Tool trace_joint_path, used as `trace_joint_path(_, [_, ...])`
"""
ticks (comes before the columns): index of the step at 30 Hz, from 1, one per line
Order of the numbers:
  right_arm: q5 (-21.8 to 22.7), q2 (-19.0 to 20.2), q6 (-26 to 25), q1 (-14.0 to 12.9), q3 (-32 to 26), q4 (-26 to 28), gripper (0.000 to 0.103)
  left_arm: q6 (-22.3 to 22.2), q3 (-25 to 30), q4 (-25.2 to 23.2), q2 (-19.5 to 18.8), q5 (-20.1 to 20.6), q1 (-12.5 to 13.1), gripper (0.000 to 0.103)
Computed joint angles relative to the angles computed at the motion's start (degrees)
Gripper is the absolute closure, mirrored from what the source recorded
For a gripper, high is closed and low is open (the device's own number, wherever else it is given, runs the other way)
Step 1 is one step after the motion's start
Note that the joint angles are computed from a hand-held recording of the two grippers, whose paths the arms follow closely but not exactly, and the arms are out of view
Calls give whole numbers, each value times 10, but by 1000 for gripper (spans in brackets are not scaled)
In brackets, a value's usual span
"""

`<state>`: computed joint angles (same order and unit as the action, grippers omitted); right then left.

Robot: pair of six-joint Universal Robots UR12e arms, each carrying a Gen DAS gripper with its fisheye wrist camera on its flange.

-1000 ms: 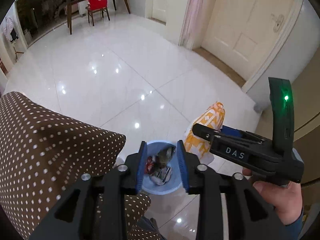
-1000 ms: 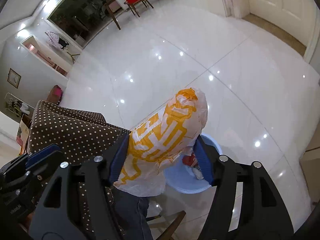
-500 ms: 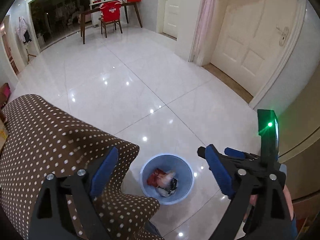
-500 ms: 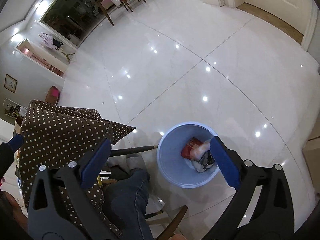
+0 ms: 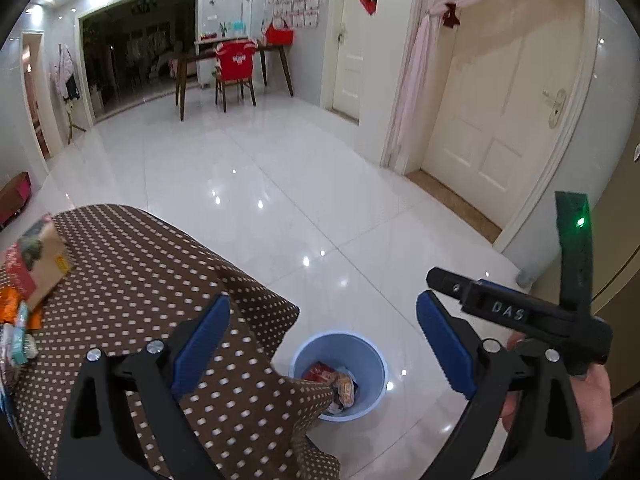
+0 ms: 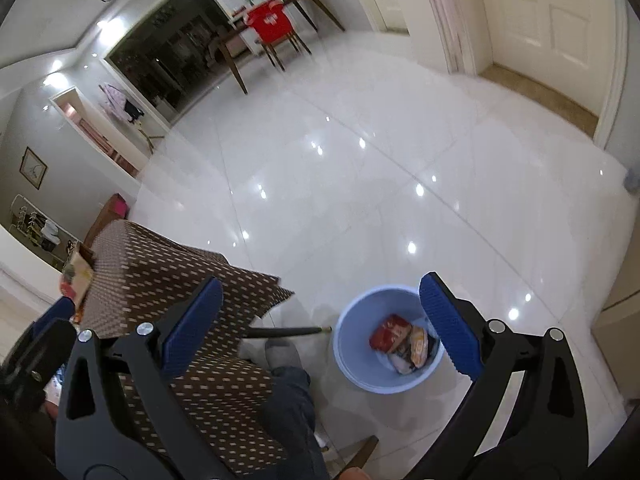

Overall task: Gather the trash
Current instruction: 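Move both tools back over the table toward the toothpaste box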

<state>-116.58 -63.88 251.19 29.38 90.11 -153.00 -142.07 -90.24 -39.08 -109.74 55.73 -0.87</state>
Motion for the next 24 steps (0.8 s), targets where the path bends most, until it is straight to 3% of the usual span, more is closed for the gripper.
trace_joint_path(8, [-55, 13, -42, 28, -66, 20, 6, -13, -18, 30, 21, -43, 33, 9])
trace_joint_path(15, [-72, 44, -98, 46, -141, 30, 6, -30, -25, 51, 33, -83, 74, 8])
trace_joint_path(24, [-67, 107, -183, 66, -265, 46, 6, -87, -30, 112, 38, -109, 129, 8])
